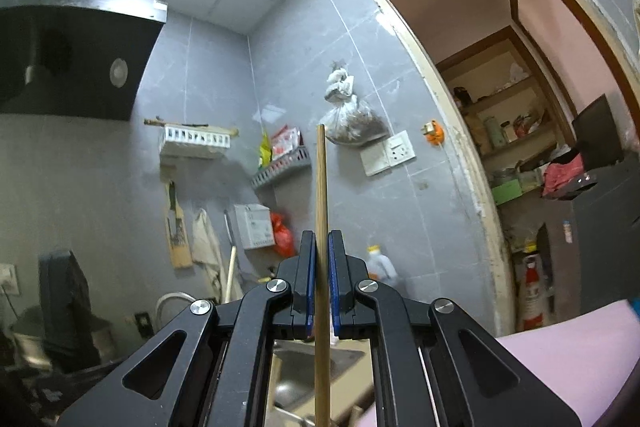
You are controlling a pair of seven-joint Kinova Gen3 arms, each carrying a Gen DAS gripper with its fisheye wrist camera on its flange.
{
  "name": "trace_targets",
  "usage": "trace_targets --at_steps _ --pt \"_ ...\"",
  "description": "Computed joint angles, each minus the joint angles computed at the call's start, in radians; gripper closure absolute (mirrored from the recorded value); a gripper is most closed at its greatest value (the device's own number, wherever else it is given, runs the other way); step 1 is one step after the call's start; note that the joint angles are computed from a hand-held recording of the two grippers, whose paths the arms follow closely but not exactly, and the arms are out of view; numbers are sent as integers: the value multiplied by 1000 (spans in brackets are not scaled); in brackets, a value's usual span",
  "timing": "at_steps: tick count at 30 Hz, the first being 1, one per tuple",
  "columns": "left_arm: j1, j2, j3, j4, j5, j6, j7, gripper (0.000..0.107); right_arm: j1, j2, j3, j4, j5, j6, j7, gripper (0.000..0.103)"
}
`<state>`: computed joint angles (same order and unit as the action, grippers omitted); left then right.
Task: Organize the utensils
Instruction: 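Lift and carry both chopsticks up to the white holder, then open the left tool over the holder while the right tool releases its chopstick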
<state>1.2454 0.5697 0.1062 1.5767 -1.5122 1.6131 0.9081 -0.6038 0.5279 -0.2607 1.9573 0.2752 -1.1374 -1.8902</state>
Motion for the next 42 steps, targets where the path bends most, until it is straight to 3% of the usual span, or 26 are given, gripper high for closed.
trace_targets --at_steps 9,23,29,36,39,42 --pt "-39 -3 15 85 67 41 121 106 -129 95 6 -69 -209 -57 169 99" --pt "-32 95 -12 48 137 44 142 105 -191 152 22 -94 -302 0 313 99" --pt "-21 92 -12 55 144 -5 122 105 -176 141 17 -86 -289 56 303 97" --pt "-21 55 10 78 175 -72 130 103 -135 88 12 -58 -197 223 280 97" --pt "-21 41 16 80 189 -100 124 102 -116 66 6 -38 -166 250 272 92" --pt "-11 41 15 71 194 -105 120 92 -94 50 -4 -25 -128 267 253 84"
